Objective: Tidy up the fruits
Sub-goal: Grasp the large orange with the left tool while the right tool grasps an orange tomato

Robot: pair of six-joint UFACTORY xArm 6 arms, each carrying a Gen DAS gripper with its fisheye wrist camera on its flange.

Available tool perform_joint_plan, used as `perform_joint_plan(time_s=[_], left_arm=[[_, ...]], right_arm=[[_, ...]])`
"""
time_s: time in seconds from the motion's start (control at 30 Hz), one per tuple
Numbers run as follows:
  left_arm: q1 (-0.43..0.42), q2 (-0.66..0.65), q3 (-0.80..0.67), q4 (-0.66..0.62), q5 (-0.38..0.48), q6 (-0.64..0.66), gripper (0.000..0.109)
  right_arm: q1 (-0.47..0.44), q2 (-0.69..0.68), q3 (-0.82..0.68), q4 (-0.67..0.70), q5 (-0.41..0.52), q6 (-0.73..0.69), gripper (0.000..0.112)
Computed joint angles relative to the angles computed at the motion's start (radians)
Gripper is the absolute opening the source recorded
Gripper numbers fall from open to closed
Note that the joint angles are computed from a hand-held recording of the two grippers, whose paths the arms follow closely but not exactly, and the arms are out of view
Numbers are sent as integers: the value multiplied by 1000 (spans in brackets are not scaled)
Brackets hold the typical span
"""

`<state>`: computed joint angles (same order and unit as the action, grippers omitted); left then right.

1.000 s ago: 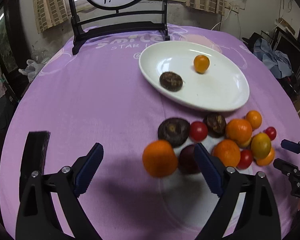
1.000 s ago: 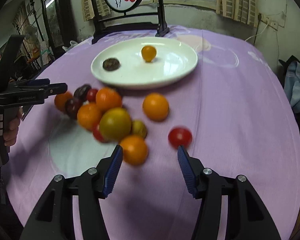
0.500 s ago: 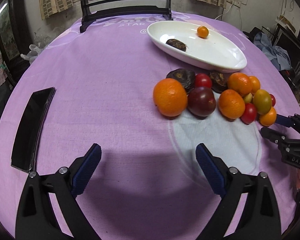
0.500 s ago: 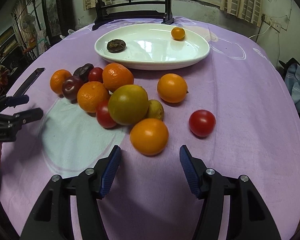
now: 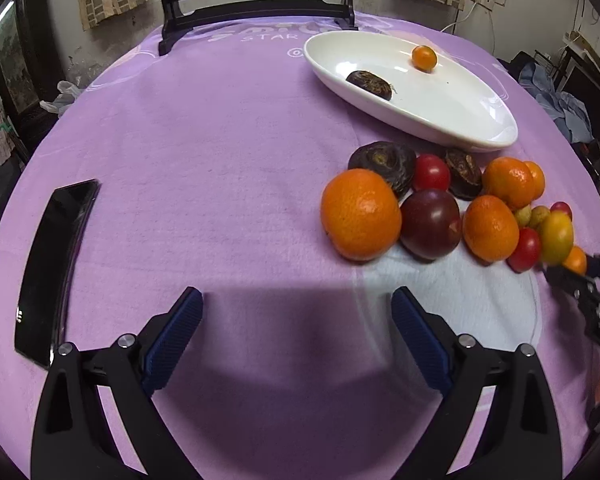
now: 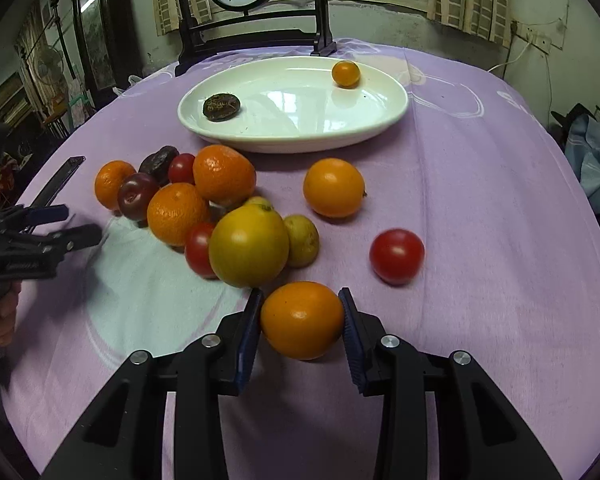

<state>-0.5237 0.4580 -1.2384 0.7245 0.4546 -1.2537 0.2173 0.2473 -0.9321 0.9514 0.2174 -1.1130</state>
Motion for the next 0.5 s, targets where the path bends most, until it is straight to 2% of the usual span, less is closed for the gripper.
perform_joint_plan(time_s=[0.1,0.17,0.2,0.3,0.37,0.4,0.5], left_arm=[[7,66,-85,-22,21,112,95],[16,95,-132,-9,34,137,95],[20,104,-147,-14,35,151,93],[34,124,-167,-50,-19,213,78],[35,143,-200,-33,-2,211,78],[36,146,-204,-40,-5,216,74],[32,136,-179,-83,-69,272,43]], right_arm=[[-1,-20,22,48,1,-47,39],[-6,-26,25,49,11,-45,39],[-7,-26,26,44,14,-41,39],[-4,-28,29,43,9,-41,39],[-3,-27,28,43,10,-39,39],[-3,-27,28,42,10,-36,39],[-5,-30,32,43,11,-33,39]])
